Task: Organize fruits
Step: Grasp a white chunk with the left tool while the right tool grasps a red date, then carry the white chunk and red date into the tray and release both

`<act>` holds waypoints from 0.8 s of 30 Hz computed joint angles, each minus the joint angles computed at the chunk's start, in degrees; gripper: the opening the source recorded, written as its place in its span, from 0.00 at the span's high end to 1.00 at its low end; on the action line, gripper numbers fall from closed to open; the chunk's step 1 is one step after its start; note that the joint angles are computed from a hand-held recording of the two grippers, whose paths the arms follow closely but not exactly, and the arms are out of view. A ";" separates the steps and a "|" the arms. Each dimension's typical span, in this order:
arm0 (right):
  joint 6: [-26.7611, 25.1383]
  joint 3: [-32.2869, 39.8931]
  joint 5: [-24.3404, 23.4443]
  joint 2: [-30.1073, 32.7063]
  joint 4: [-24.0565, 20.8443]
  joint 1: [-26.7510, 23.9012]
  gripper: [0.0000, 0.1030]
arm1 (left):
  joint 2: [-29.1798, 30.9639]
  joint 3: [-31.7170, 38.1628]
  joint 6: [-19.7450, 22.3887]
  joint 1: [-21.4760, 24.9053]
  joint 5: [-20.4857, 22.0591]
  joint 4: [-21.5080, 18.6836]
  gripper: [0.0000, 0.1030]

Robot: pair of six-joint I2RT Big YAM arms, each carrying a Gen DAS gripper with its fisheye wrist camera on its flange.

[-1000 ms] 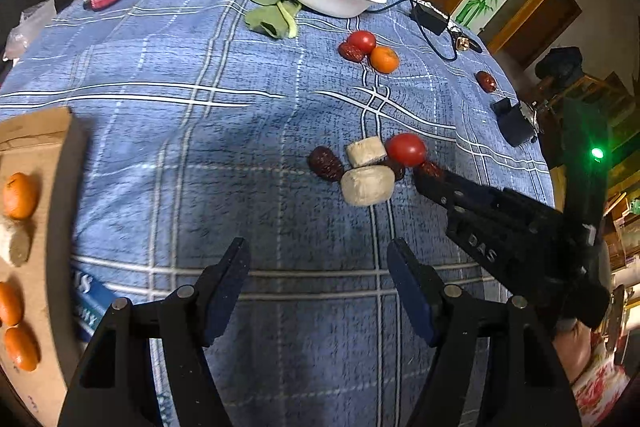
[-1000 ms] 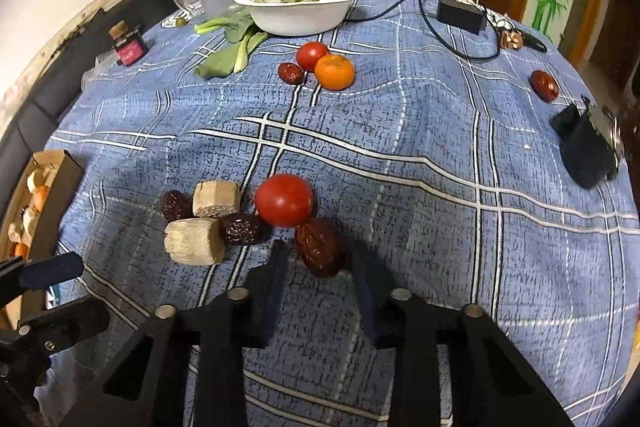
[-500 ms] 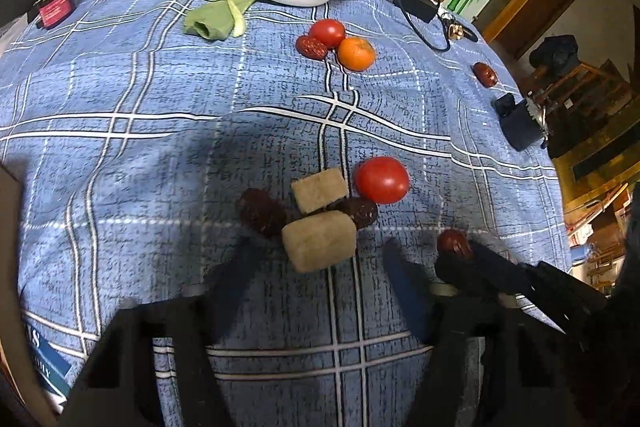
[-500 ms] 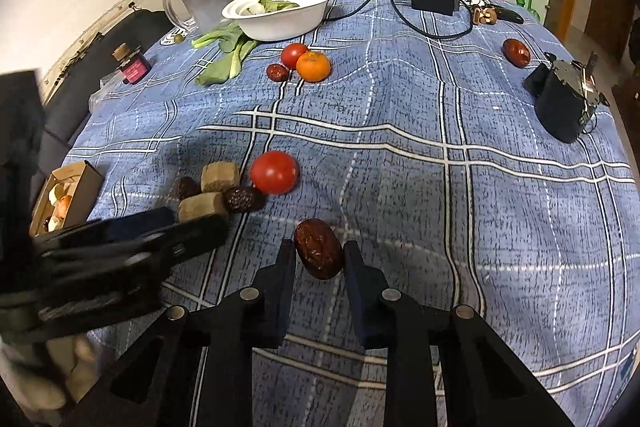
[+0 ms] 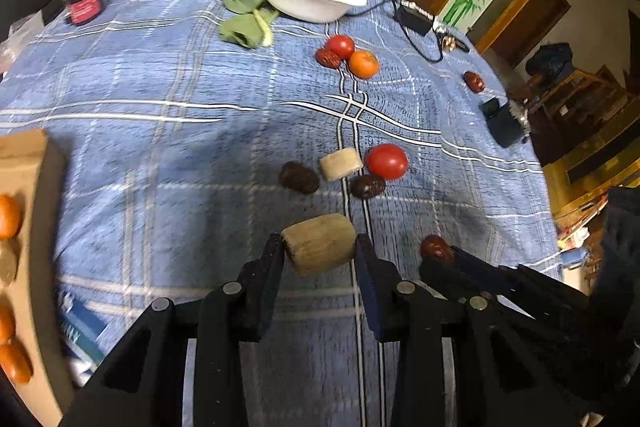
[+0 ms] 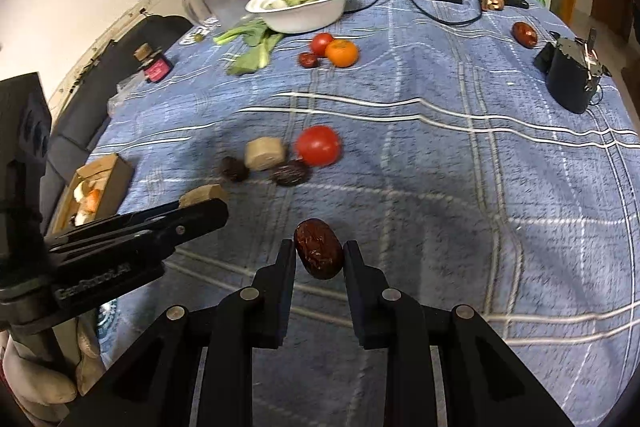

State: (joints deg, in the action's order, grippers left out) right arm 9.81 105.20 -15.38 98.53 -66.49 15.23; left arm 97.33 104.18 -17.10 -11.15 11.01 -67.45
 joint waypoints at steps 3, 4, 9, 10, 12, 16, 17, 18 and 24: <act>0.36 0.56 -0.99 -0.39 -0.17 1.54 0.75 | -3.87 -3.26 -0.57 1.79 1.24 0.64 0.66; 0.57 0.97 -1.45 -0.43 -0.21 2.24 0.75 | -5.39 -4.58 -0.75 2.69 1.63 0.76 0.66; 1.42 3.92 -4.08 0.01 -0.60 6.59 0.75 | -12.74 -10.72 -0.89 8.79 2.05 -0.18 0.66; 1.47 4.64 -4.67 0.20 -0.75 7.66 0.74 | -14.59 -12.24 -0.63 10.81 1.81 -0.79 0.66; 1.72 6.10 -6.04 0.73 -1.11 9.95 0.74 | -17.14 -14.35 -0.02 13.84 1.04 -1.75 0.66; 1.45 9.46 -8.36 2.62 -2.70 14.77 0.74 | -21.44 -18.45 1.67 21.24 -1.12 -4.45 0.66; 1.26 10.08 -8.63 3.09 -3.14 15.93 0.74 | -22.15 -19.23 2.38 22.97 -2.02 -5.15 0.66; 0.75 11.24 -9.06 4.01 -4.12 17.60 0.74 | -22.77 -20.00 3.02 24.51 -2.67 -5.71 0.66; -1.27 15.26 -9.43 8.04 -8.01 24.06 0.74 | -23.68 -22.78 7.46 31.34 -3.88 -7.91 0.66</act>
State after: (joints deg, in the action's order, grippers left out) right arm 8.53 120.45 -24.81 106.57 -74.49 39.28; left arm 73.65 81.40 -9.64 20.19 7.13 -75.36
